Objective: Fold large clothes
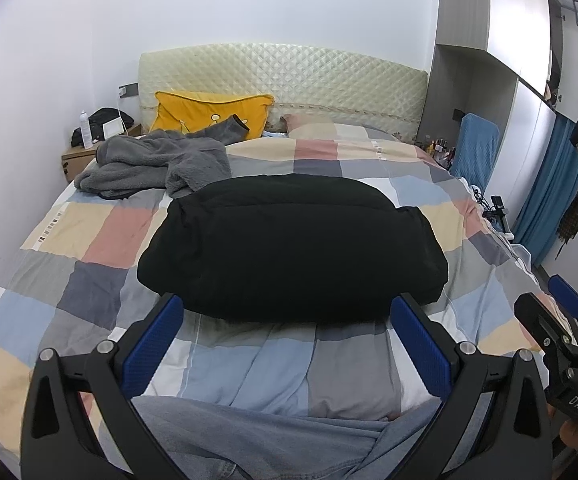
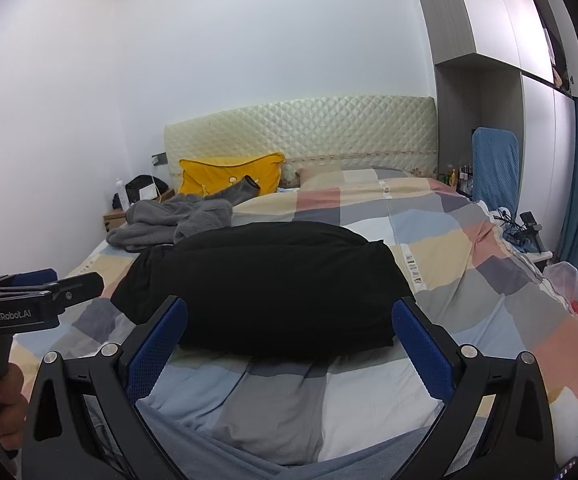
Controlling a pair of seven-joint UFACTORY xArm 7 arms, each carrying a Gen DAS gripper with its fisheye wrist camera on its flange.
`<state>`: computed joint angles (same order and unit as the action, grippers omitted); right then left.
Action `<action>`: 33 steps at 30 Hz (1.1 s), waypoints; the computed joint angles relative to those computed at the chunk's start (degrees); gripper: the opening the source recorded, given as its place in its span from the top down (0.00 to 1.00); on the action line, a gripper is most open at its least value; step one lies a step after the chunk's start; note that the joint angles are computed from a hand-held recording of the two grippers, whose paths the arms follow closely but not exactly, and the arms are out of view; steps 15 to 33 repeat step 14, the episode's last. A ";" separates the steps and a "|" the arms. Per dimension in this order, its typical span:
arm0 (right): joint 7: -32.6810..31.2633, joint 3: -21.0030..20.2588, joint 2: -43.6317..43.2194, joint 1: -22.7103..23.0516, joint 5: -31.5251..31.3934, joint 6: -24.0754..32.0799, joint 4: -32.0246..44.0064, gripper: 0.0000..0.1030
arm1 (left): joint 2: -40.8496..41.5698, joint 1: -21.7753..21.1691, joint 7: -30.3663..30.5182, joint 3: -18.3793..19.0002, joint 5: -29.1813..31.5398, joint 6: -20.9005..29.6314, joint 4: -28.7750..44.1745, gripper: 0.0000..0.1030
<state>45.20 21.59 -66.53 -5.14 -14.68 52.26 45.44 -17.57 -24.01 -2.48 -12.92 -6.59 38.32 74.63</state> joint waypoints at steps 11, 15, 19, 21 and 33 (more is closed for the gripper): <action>-0.31 0.08 0.03 0.07 -0.44 1.03 0.21 0.00 | 0.26 -0.21 1.22 0.23 -0.48 0.49 1.17 0.00; -0.30 0.18 -0.03 0.08 -0.52 1.02 0.29 0.00 | 0.23 -0.25 1.32 0.26 -0.66 0.72 1.14 0.00; -0.30 0.18 -0.03 0.08 -0.52 1.02 0.29 0.00 | 0.23 -0.25 1.32 0.26 -0.66 0.72 1.14 0.00; -0.30 0.18 -0.03 0.08 -0.52 1.02 0.29 0.00 | 0.23 -0.25 1.32 0.26 -0.66 0.72 1.14 0.00; -0.30 0.18 -0.03 0.08 -0.52 1.02 0.29 0.00 | 0.23 -0.25 1.32 0.26 -0.66 0.72 1.14 0.00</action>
